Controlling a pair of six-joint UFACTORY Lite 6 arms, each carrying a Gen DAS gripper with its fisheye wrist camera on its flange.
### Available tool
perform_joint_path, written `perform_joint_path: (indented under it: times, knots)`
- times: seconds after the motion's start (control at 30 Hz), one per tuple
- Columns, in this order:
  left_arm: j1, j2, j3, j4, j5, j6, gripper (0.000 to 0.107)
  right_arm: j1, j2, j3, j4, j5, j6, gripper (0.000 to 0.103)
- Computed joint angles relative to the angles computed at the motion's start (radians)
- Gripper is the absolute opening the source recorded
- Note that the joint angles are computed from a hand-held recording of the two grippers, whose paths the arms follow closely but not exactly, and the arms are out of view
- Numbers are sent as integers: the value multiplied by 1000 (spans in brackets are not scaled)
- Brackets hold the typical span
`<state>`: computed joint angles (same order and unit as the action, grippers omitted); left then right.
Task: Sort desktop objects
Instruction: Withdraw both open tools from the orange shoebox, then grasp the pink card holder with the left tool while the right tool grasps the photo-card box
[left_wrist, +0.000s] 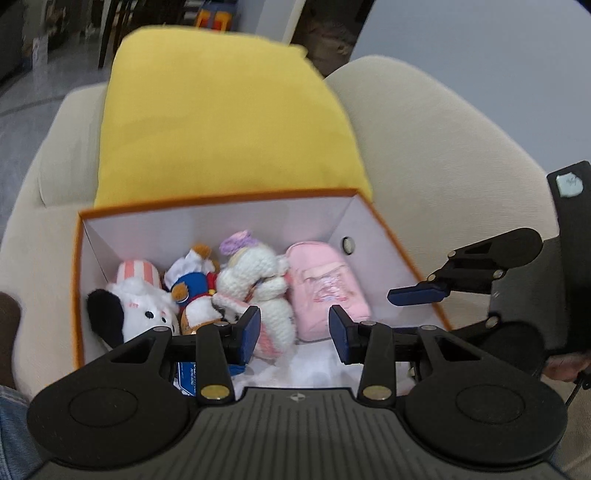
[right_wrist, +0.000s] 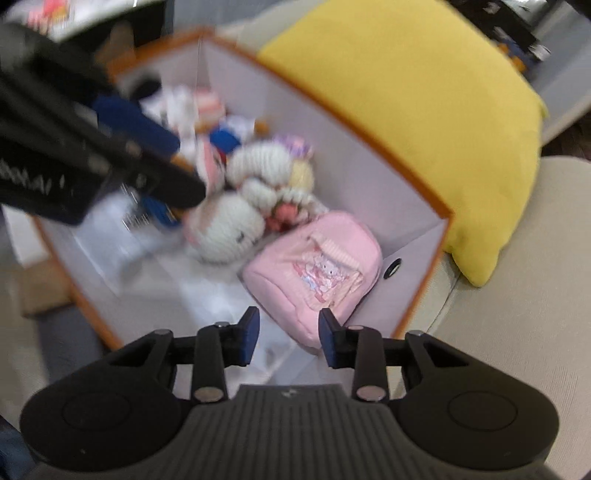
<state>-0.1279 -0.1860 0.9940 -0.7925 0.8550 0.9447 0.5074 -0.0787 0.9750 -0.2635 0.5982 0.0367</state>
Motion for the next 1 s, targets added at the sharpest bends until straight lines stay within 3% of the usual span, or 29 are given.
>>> perform_joint_path:
  times: [0.17, 0.33, 0.43, 0.63, 0.77, 0.87, 0.93, 1.0]
  knots:
    - [35, -170, -55, 17, 92, 12, 47, -9, -228, -121, 165, -6, -21, 38]
    - [94, -336, -115, 39, 222, 36, 47, -48, -483, -268, 249, 64, -68, 41]
    - [118, -434, -176, 57, 288, 64, 47, -45, -590, -355, 275, 94, -87, 47]
    - [223, -619, -346, 100, 429, 123, 48, -94, -722, -508, 375, 185, -190, 49]
    - [280, -720, -473, 141, 464, 141, 48, -113, -728, -598, 453, 192, -253, 52]
    - [306, -780, -547, 162, 503, 147, 48, -92, -681, -628, 462, 173, -289, 62]
    - [306, -822, -587, 170, 524, 135, 48, -95, -610, -629, 471, 151, -340, 70]
    - [271, -851, -620, 176, 520, 103, 48, -130, -500, -597, 522, 156, -438, 70]
